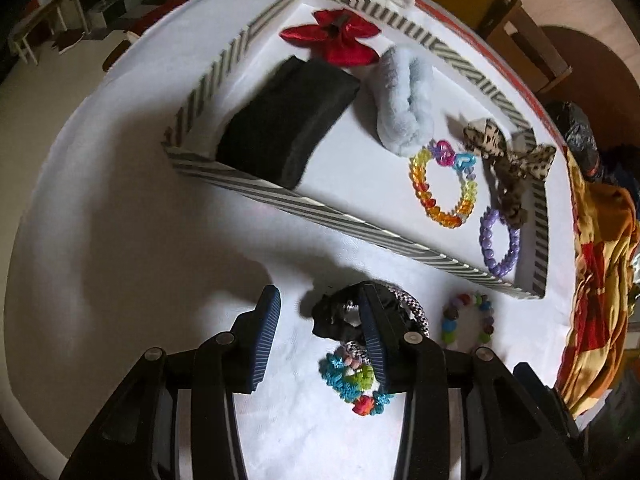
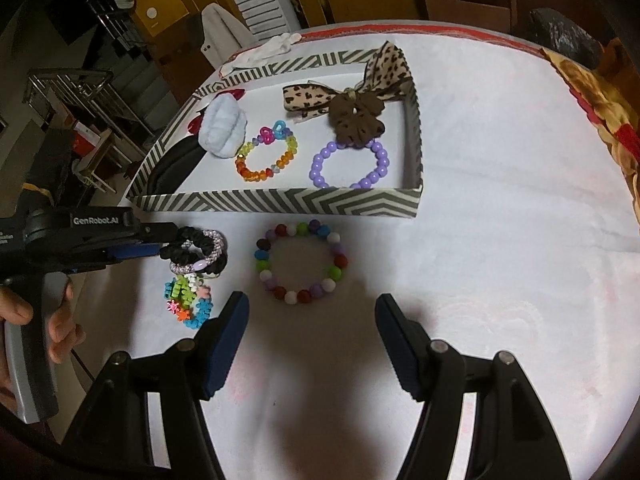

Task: Organize jewelry
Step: 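Grasp the black scrunchie with the left tool while the right tool grasps the round-bead bracelet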

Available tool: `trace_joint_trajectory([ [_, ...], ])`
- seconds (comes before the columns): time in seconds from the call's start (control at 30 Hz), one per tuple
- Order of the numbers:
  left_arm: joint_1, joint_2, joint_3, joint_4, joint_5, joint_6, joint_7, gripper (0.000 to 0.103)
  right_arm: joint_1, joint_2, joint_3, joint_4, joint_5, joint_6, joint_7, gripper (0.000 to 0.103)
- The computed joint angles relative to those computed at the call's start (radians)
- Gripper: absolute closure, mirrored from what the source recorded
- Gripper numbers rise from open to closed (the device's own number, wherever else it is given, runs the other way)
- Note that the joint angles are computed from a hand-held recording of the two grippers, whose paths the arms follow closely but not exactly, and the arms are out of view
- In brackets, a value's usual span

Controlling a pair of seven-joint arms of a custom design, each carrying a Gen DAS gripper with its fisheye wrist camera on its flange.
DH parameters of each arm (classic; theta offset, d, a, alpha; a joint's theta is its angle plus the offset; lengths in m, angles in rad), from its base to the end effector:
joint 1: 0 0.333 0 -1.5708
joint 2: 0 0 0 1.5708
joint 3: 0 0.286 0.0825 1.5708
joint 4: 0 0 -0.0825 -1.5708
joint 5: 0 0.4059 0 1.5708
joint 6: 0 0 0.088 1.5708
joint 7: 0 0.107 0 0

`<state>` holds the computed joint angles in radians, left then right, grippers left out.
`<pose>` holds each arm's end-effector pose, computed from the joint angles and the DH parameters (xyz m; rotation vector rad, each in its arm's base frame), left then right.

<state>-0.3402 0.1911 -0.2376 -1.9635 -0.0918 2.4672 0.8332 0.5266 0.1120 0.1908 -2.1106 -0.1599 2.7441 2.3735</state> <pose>0.5352 -0.3435 0.3718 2.3777 -1.8781 0.5018 0.4610 0.4084 0.3794 -1.8866 1.8149 -0.1231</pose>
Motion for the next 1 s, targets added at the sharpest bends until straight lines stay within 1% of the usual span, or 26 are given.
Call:
trace_joint_trajectory([
  [0.07, 0.001, 0.007, -0.002, 0.000, -0.009, 0.013, 0.009, 0.064, -0.001, 0.005, 0.000, 0.004, 0.002, -0.004, 0.002, 0.033],
  [0.1, -0.002, 0.010, 0.001, 0.004, 0.004, 0.010, 0.004, 0.075, -0.001, 0.006, 0.000, 0.005, 0.002, -0.006, 0.004, 0.033],
  [0.13, -0.004, 0.015, 0.002, 0.010, 0.012, 0.003, 0.005, 0.084, -0.001, 0.007, -0.001, 0.003, 0.001, -0.003, 0.006, 0.033],
  [0.2, 0.002, 0.015, -0.003, 0.008, -0.008, 0.009, 0.033, 0.092, -0.003, 0.007, -0.002, 0.001, 0.002, 0.001, 0.010, 0.033],
  [0.27, -0.001, -0.001, 0.001, -0.005, 0.004, 0.025, 0.026, 0.093, -0.004, 0.008, -0.003, 0.000, 0.002, 0.004, 0.015, 0.033],
  [0.33, 0.004, -0.024, -0.001, -0.022, -0.010, 0.049, 0.035, 0.094, -0.007, 0.008, -0.003, -0.003, 0.009, 0.009, 0.011, 0.033],
  [0.43, 0.019, -0.065, -0.012, -0.045, -0.075, 0.078, 0.085, 0.094, -0.009, 0.019, -0.002, 0.004, 0.013, 0.015, 0.003, 0.033],
  [0.53, 0.022, -0.102, -0.016, -0.062, -0.097, 0.103, 0.101, 0.094, -0.009, 0.035, -0.005, 0.018, 0.004, 0.022, 0.001, 0.035],
  [0.6, 0.024, -0.129, -0.018, -0.076, -0.115, 0.122, 0.116, 0.094, -0.004, 0.051, -0.012, 0.034, -0.027, 0.021, 0.012, 0.042],
  [0.67, 0.026, -0.151, -0.020, -0.087, -0.130, 0.133, 0.131, 0.094, -0.003, 0.080, -0.016, 0.066, -0.046, 0.000, 0.010, 0.051],
  [0.7, 0.027, -0.163, -0.020, -0.093, -0.137, 0.138, 0.138, 0.094, -0.003, 0.091, -0.017, 0.079, -0.050, -0.011, 0.005, 0.055],
  [0.77, 0.027, -0.176, -0.021, -0.100, -0.130, 0.141, 0.134, 0.094, 0.009, 0.123, -0.030, 0.115, -0.095, -0.039, 0.018, 0.068],
  [0.8, 0.028, -0.183, -0.021, -0.105, -0.117, 0.141, 0.125, 0.094, 0.011, 0.132, -0.031, 0.124, -0.104, -0.048, 0.017, 0.071],
  [0.83, 0.028, -0.187, -0.022, -0.108, -0.107, 0.143, 0.116, 0.094, 0.028, 0.138, -0.050, 0.130, -0.165, -0.045, 0.046, 0.081],
  [0.87, 0.028, -0.192, -0.022, -0.112, -0.101, 0.144, 0.112, 0.094, 0.026, 0.146, -0.045, 0.140, -0.169, -0.056, 0.033, 0.089],
  [0.9, 0.029, -0.196, -0.023, -0.114, -0.094, 0.144, 0.106, 0.094, 0.036, 0.149, -0.055, 0.146, -0.204, -0.062, 0.047, 0.089],
  [0.93, 0.030, -0.199, -0.023, -0.117, -0.088, 0.143, 0.100, 0.094, 0.038, 0.154, -0.054, 0.152, -0.218, -0.067, 0.041, 0.094],
  [1.0, 0.031, -0.207, -0.024, -0.122, -0.085, 0.140, 0.095, 0.094, 0.034, 0.148, -0.049, 0.146, -0.219, -0.063, 0.037, 0.093],
])
